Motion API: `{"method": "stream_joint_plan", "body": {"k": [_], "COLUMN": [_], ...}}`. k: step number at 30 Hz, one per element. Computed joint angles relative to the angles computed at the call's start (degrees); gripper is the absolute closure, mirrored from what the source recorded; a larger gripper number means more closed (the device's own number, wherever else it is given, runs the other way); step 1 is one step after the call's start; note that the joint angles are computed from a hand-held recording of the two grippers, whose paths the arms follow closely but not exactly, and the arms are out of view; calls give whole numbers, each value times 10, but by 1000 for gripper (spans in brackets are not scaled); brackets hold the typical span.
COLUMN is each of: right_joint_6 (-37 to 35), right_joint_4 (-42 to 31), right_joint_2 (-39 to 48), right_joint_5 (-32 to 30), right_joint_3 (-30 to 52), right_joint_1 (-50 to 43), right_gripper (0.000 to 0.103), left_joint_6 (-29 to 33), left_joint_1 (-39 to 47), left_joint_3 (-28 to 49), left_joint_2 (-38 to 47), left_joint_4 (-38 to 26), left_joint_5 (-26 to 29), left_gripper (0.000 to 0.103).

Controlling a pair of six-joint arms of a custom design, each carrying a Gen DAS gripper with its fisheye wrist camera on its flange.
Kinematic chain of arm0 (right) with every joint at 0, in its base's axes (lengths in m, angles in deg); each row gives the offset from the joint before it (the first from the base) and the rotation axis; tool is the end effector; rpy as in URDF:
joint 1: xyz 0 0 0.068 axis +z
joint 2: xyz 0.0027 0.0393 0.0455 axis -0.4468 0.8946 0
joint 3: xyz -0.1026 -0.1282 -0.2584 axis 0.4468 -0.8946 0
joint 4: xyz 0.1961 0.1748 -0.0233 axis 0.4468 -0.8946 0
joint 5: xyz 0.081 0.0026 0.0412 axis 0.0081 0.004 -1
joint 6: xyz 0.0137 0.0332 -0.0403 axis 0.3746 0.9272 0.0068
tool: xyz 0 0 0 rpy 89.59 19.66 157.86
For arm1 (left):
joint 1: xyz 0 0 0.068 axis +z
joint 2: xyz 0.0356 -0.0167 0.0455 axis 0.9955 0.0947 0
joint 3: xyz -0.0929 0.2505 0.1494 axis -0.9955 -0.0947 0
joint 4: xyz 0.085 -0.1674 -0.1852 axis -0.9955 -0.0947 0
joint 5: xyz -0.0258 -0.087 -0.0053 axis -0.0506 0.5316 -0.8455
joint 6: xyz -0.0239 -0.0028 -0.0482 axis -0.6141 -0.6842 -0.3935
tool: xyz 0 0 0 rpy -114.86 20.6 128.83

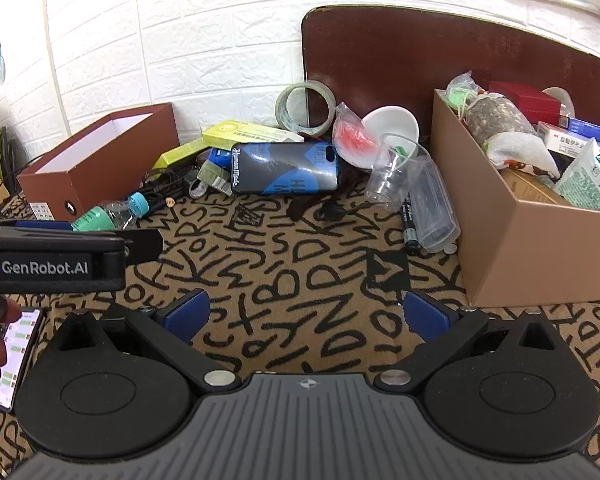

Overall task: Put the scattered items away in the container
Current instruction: 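Reach the left tool toward the black-and-blue phone case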

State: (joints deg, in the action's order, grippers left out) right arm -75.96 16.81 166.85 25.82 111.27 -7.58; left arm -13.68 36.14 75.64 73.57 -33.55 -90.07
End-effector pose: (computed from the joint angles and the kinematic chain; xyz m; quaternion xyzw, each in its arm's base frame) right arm 0.2953 0.1116 0.1096 -0.2452 0.8591 0.1730 0.4147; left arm 0.2285 -0.2182 0.1367 -0.1660 0.8805 0.0685 0.4387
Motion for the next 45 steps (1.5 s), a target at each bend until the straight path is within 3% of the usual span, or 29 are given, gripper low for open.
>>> {"method": "stream_joint_plan", "body": {"k": [11,15,22,28,32,38,45], "right_joint_6": [-7,-16,-69,-72,-84,-90,-140], "right_joint_4": [0,6,-1,-29,-42,-114,-122], "right_joint_2": [36,70,171,247,298,373,411], "right_joint_5": [3,-1,-20,-54,-56,-58,-52], "right_joint_3": [44,80,194,306,389,523,569], "right_joint_1": [16,23,33,24,24,26,33], "right_gripper": [0,0,0,1,3,15,16], "left_joint_6": [55,92,169,218,244,279,297], "left_joint_1": [45,72,153,215,252,290,312], "left_joint_3": [4,-1,5,41,83,150,192], "left_joint_2": [16,26,76,129,161,212,252], "left_joint_4": [49,95,205,266,282,268,273], "left_joint_5": [36,59,125,183,216,261,299], "left_gripper": [0,0,1,11,18,27,30]}}
